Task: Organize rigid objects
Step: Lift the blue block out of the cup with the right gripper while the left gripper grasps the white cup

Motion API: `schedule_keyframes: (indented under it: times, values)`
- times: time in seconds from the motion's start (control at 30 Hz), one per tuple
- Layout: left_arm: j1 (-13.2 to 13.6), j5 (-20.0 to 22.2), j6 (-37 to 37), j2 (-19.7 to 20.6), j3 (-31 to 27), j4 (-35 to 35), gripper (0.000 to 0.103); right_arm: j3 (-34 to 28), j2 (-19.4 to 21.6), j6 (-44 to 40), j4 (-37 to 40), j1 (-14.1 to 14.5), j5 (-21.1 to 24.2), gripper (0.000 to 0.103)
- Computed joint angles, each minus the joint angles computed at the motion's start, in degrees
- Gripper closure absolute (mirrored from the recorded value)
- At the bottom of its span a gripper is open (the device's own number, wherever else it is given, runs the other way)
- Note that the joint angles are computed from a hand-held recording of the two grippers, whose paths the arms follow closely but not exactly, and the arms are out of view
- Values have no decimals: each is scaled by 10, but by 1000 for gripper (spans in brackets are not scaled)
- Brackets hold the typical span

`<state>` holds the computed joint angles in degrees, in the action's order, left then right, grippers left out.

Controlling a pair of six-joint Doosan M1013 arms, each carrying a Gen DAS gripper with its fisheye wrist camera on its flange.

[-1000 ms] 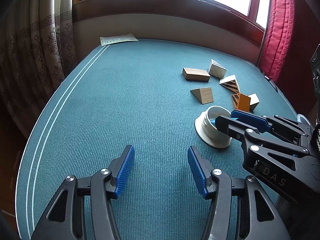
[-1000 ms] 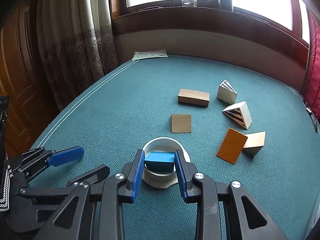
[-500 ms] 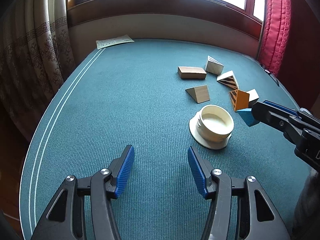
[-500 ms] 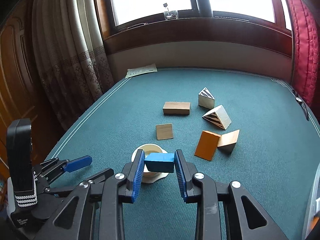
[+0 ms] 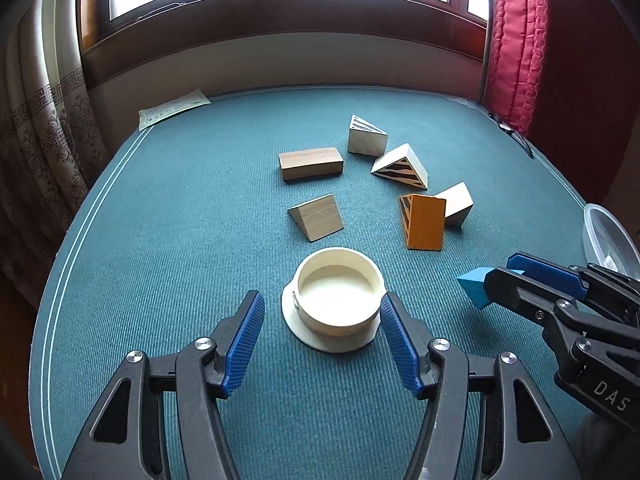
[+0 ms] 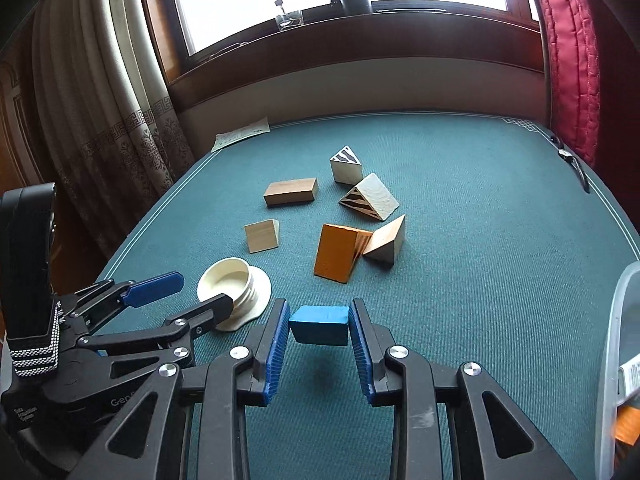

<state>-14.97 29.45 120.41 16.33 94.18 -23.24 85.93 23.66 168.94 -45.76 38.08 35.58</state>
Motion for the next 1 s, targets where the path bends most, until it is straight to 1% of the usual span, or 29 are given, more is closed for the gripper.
schedule_keyframes:
  times: [0.27, 0.37, 0.43, 0.47, 0.5, 0.63, 0.83, 1.0]
  values:
    - [-7, 7, -31, 12, -12, 26, 42, 11, -2, -8, 20, -5, -7, 71]
    - [-7, 16, -43, 20, -19, 28, 43, 10, 1, -17, 27, -5, -7, 71]
    - [-6, 12, -40, 21, -18, 20, 43, 10, 1, -18, 25, -5, -5, 71]
    - [-5, 11, -34, 20, -17, 13, 45, 10, 2, -17, 23, -4, -4, 70]
    - [-3, 4, -20, 18, -13, -1, 50, 9, 2, -16, 21, -4, -3, 70]
    - [-4, -14, -32, 13, -5, 8, 50, 8, 5, -24, 29, -4, -3, 68]
    - [0, -31, -22, 8, 3, -17, 50, -2, 12, -55, 63, -6, 10, 67]
    - [1, -35, -30, 8, 5, -19, 50, -10, 18, -65, 62, -4, 27, 67]
